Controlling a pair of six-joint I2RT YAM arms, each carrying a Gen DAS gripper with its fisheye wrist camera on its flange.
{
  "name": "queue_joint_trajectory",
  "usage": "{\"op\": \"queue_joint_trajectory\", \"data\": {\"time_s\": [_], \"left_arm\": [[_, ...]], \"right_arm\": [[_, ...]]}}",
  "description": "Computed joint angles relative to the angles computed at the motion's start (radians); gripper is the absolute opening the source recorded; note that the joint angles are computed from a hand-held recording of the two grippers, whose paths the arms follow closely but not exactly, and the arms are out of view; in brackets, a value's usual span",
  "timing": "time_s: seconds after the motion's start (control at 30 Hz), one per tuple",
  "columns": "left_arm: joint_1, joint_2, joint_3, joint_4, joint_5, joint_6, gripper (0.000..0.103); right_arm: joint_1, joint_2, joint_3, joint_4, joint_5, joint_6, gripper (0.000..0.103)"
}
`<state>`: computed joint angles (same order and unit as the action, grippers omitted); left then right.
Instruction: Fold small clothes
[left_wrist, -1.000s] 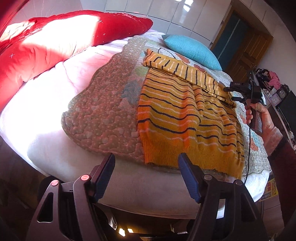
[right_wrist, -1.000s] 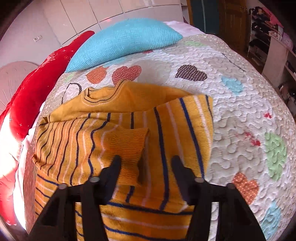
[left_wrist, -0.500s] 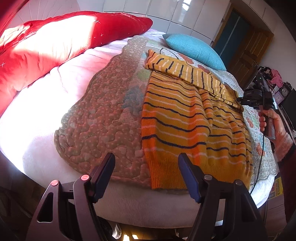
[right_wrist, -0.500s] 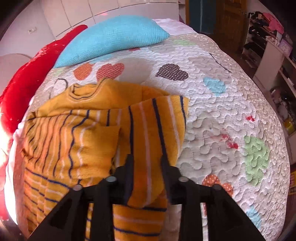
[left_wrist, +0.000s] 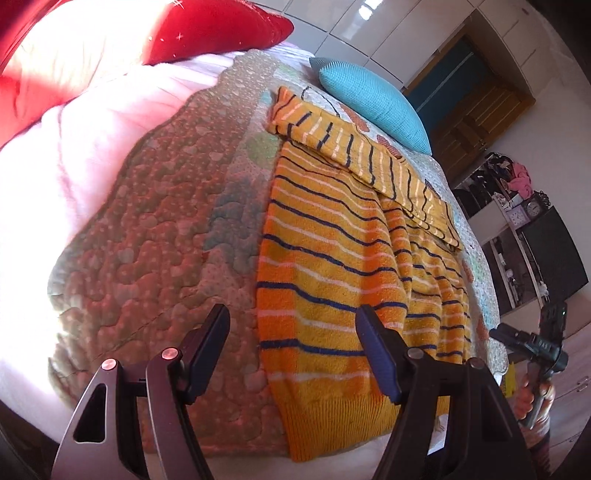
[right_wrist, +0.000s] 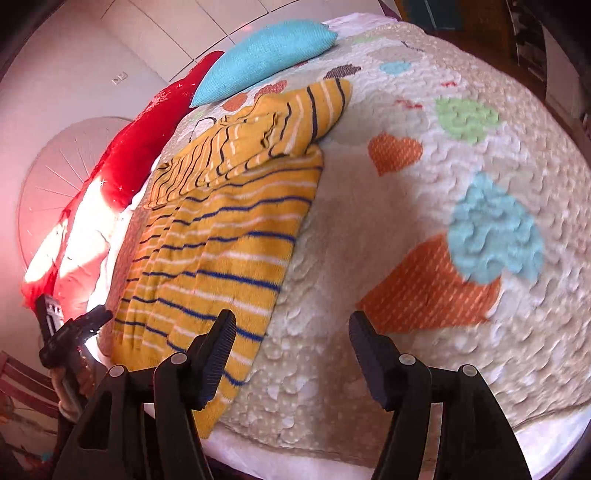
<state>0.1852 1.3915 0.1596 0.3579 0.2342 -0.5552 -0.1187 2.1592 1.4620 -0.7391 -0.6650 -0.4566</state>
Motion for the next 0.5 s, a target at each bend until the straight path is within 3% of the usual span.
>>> {"op": "queue_joint_trajectory", "data": {"time_s": [0.1,0.2,0.23,0.33,0.5], "left_arm": [[0.001,0.196,0.066,0.095,0.066,-0.005,0.069],[-0.027,0.263,0.085,0.14,0.051,-0.031,0.069],[-0.031,0.261,0.078,0.155,0.061,-0.04,0.068],[-0.009,0.293,0.039,0.262,0.209,-0.061,0.045],[-0.067,0.362,-0.037,0.447,0.211,-0.109,0.044]], "right_arm": [[0.005,0.015,-0.101,0.079,-0.08,0.043,0.069],[0.032,-0.02,-0.21,0.222,-0.118,0.118,0.07],[0.041,-0.022,-0.219,0.229,-0.137,0.128,0.07],[0.073,0.004,-0.192,0.195,-0.199,0.135,0.07],[0.129,0.002,-0.233,0.246,-0.217,0.167,0.07]]}}
